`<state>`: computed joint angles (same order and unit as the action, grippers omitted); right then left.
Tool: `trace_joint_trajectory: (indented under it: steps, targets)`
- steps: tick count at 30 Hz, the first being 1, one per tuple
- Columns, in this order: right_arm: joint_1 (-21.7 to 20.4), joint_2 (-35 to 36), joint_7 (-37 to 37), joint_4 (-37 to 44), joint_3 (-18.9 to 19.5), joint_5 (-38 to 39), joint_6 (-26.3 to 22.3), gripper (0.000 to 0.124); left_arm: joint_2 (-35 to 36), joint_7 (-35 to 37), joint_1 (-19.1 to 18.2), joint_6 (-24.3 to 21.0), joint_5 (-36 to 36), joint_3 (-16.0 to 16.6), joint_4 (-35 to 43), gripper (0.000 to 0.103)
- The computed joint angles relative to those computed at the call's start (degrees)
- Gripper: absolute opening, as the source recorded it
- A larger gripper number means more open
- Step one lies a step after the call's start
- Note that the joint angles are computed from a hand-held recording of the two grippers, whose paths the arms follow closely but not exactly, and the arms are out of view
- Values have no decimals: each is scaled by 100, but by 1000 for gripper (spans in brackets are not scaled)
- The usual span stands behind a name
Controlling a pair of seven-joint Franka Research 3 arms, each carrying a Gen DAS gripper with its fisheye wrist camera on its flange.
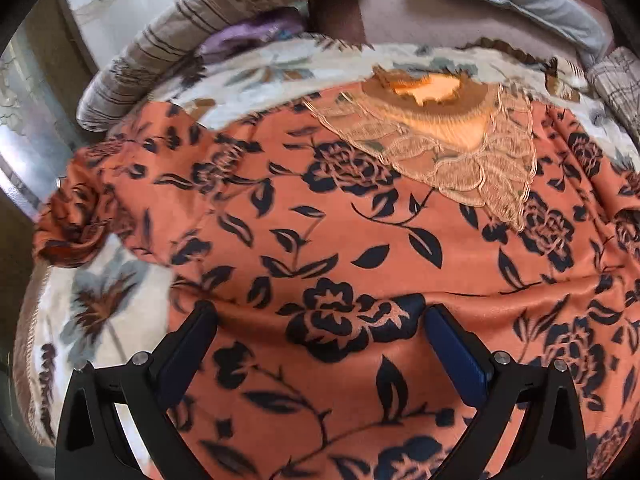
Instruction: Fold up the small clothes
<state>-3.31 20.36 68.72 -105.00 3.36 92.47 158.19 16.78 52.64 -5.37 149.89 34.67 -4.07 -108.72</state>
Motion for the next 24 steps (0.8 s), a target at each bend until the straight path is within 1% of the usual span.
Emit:
trace_joint_trajectory:
  steps: [1,2,3,4,5,6,7,8,9,10,11,12,13,14,15,16,17,18,19,20,21,22,23,24]
  targets:
    - [8,228,637,195,-72,-411,-57,94,75,223,85,-20,-232,-83,27,103]
    - [-46,345,872,311,-53,-516,-117,84,93,366,169,87,-417,-123,-12,103]
    - [-114,495,1035,461,-14,-521,-196,79,76,432,234,250,-571,-144,-87,103]
    - [-147,664,1284,649,-2,-689,-248,76,64,541,310,356,-778,-186,-142,103]
    - [-125,782,1586,781,-13,-1019,-233,67,55,650,360,430,-937,-215,-182,103]
    - [-77,888,1884,914,-38,-1393,-171,52,56,661,336,486,-940,-186,-202,103]
    - [-25,964,2099,1017,-47,-1656,-40,42,58,589,277,546,-859,-126,-224,103]
    - [0,951,2124,993,18,-1716,138,34,40,408,184,666,-668,-24,-290,103]
    - [37,947,2134,1045,65,-1809,365,32,20,250,122,803,-498,56,-365,103]
    - [92,904,1978,1083,141,-1917,616,30,9,148,96,876,-410,95,-414,103]
    - [60,882,1665,1154,286,-1912,754,29,15,128,96,828,-398,95,-401,103]
    - [34,847,1131,1281,459,-1761,910,28,21,258,151,763,-503,29,-370,103]
    - [-74,802,195,1483,832,-1472,1151,28,54,445,223,704,-654,-49,-315,103]
    - [-96,774,-542,1649,1034,-1222,1203,28,61,751,350,639,-917,-166,-276,103]
    - [-161,748,-1421,1801,1265,-749,1126,28,51,921,416,612,-1092,-217,-261,103]
    - [-195,751,-2069,1965,1417,-355,827,28,-14,871,408,644,-1123,-172,-308,103]
    - [-213,770,-2315,2055,1446,-222,497,29,-64,621,325,725,-950,-32,-359,103]
    - [-113,900,-2247,2282,1447,-492,-38,32,-142,297,231,823,-697,122,-433,103]
    - [64,995,-2049,2437,1337,-828,-254,37,-250,-164,123,977,-303,321,-527,103]
    - [318,1164,-1775,2689,1205,-1325,-487,67,-333,-582,43,1054,85,465,-588,103]
    - [460,1275,-1628,2837,1145,-1593,-591,99,-417,-1149,-65,1083,645,648,-619,103]
    - [651,1482,-1471,3096,1106,-1936,-706,103,-493,-1671,-138,1062,1183,780,-635,103]
    - [770,1656,-1334,3310,1095,-2225,-842,103,-580,-2128,-178,1017,1655,867,-659,103]
    - [918,1948,-1009,3698,1025,-2686,-1150,103,-655,-2396,-155,1004,1930,880,-702,103]
